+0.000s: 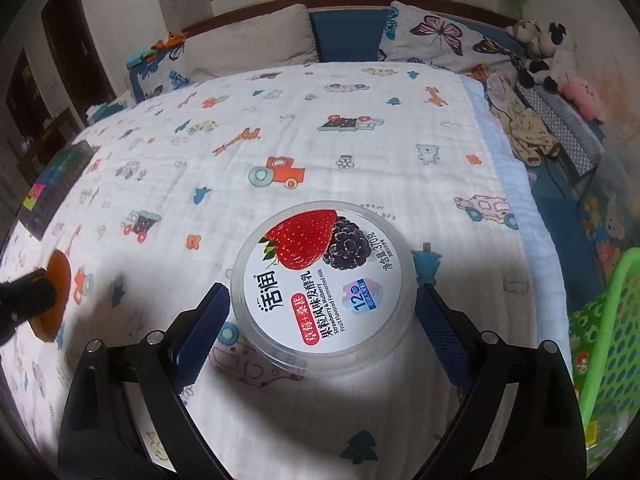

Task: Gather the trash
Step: 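Grasp the bread slice with the left tool while the right tool grasps the strawberry yogurt cup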

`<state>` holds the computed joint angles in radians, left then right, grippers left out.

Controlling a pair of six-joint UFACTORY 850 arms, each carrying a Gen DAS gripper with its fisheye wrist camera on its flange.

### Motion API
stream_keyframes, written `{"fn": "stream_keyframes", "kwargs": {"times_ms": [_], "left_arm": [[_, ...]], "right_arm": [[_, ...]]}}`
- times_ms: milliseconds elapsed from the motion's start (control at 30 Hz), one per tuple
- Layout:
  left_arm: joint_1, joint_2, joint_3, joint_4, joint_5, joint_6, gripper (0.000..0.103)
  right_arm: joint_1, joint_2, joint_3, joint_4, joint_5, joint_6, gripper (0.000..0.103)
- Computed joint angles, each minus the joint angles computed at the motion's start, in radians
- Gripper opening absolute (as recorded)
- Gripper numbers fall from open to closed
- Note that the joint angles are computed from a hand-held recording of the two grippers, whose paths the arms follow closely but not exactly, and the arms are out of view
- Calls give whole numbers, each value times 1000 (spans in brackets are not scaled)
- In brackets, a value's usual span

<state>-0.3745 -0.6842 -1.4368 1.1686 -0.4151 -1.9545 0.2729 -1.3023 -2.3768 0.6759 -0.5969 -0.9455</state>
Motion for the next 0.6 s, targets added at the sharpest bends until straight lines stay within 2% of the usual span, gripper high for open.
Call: {"fn": "stream_keyframes", "kwargs": {"times_ms": [233,600], "left_arm": [[-1,1,-1,2,0,-1,26],[-20,-3,-36,3,9,20,26]], "right_arm": [[1,19,38,25,31,-33,91],[-37,185,304,287,81,-315,91]]}}
